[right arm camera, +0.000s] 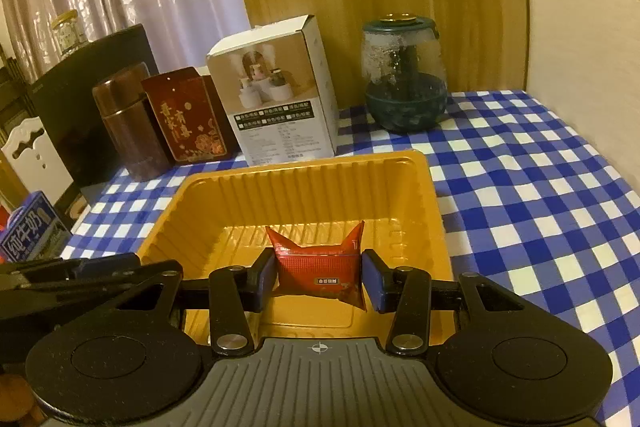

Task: Organize snacks
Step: 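Carry both held packets over the orange tray, then open both tools to drop the packets into the orange tray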

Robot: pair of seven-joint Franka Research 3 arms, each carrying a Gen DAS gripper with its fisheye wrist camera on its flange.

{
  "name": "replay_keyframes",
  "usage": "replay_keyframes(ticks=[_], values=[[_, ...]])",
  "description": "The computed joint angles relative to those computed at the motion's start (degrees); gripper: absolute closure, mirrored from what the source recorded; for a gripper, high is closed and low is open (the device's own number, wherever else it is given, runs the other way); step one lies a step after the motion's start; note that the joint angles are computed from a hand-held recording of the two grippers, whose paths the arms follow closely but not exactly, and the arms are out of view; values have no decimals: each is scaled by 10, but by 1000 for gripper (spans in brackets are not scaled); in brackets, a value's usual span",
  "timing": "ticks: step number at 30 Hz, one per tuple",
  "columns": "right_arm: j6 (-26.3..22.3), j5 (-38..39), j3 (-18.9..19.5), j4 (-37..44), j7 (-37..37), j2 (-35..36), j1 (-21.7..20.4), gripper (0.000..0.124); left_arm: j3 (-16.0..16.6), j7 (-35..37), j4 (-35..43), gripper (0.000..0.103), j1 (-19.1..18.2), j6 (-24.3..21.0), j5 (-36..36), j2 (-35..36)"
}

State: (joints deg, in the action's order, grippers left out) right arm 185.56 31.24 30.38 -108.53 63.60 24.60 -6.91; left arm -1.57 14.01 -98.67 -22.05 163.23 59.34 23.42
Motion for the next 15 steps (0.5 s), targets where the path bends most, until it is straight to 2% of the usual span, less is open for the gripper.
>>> replay_keyframes(ticks=[2, 3, 5, 10, 15], values=[[3, 1, 18, 5, -3, 9, -13, 73, 0, 0, -3, 60, 1, 2, 0, -1], [1, 1, 18, 7, -2, 11, -14, 63, 0, 0, -4, 59, 1, 2, -1, -2], [-1, 0, -6, 9, 9, 10, 7, 50, 1, -2, -7, 58, 1, 3, 0, -3], [6, -9, -7, 6, 10, 9, 8, 50, 2, -9, -11, 57, 2, 4, 4, -7], [10, -30, -38, 0, 22, 2, 36, 50, 1, -16, -15, 56, 3, 2, 11, -12]])
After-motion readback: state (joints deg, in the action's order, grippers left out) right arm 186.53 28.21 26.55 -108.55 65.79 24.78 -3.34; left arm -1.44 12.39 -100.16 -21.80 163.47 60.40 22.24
